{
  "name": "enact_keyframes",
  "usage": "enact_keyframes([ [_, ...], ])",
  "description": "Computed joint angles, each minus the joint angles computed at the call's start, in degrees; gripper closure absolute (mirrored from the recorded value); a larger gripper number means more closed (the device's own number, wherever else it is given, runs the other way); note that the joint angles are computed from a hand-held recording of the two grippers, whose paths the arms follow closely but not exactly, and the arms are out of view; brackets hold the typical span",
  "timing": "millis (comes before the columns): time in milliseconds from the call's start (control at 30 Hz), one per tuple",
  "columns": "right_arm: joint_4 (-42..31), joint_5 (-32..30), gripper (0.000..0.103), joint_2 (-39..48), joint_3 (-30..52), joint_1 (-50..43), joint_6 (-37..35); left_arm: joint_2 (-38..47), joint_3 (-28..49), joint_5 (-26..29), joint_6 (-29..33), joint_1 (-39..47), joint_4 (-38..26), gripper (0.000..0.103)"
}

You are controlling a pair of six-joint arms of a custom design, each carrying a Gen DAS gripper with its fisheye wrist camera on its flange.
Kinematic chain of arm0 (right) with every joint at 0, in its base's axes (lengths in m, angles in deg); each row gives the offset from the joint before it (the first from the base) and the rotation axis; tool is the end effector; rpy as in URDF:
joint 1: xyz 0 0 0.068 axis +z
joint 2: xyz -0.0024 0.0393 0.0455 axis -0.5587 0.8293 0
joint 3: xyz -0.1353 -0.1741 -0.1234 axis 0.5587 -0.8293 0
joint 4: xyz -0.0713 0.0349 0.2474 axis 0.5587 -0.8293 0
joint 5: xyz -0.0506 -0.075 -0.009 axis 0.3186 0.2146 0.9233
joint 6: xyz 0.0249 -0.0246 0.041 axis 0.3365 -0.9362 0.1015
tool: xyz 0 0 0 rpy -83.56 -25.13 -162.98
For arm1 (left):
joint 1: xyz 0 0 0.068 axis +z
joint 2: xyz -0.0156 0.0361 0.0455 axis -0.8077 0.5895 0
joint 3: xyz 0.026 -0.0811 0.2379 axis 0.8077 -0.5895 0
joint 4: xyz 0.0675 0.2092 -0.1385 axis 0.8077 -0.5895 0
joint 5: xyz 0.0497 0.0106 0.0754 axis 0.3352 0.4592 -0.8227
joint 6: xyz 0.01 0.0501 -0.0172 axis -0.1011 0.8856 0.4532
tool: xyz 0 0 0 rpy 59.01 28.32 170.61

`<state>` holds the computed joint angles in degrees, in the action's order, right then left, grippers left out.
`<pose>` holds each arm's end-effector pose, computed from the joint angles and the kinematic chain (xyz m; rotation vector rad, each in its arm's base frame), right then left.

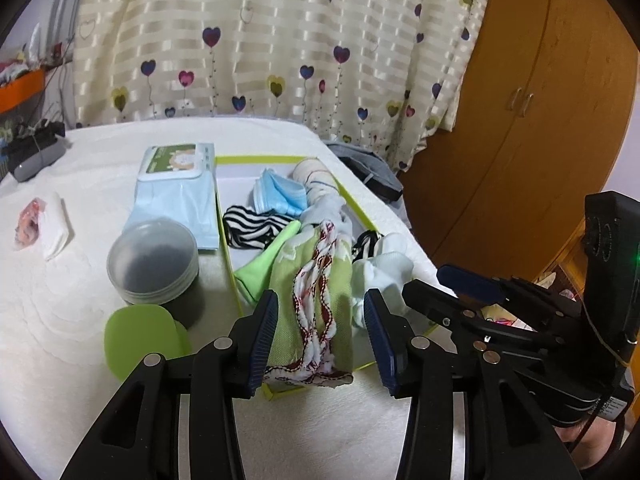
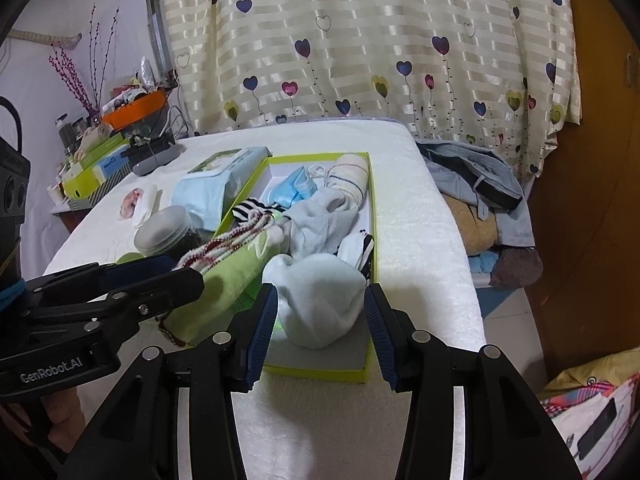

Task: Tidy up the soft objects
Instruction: 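Lower the sock and cloth into the box and open both tools, then withdraw both open tools from the box toward the white pad and packet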

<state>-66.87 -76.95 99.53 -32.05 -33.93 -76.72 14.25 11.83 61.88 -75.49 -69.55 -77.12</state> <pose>0.2269 0.0015 0.1341 0.1756 2.2835 0.1353 0.2925 -0.0976 0.1342 0.6273 2.2554 -0.5991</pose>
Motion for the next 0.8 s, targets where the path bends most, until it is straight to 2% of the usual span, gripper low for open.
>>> enact_keyframes([
  [367,-3.7,1.2,0.057,-4.0,0.8,5.7,1.0,-6.9,-2.6,3.7,0.9,8.3,-1.8,0.060],
  [633,-2.3,5.2,0.057,2.2,2.9,13.2,2.1,-6.8,-2.2,4.9,2.5,14.6,-3.3,0.060],
  [800,-2.1,10.0,0.057,8.3,5.6,13.7,1.8,-6.3,-2.0,6.1,3.4,16.6,-3.8,0.060],
])
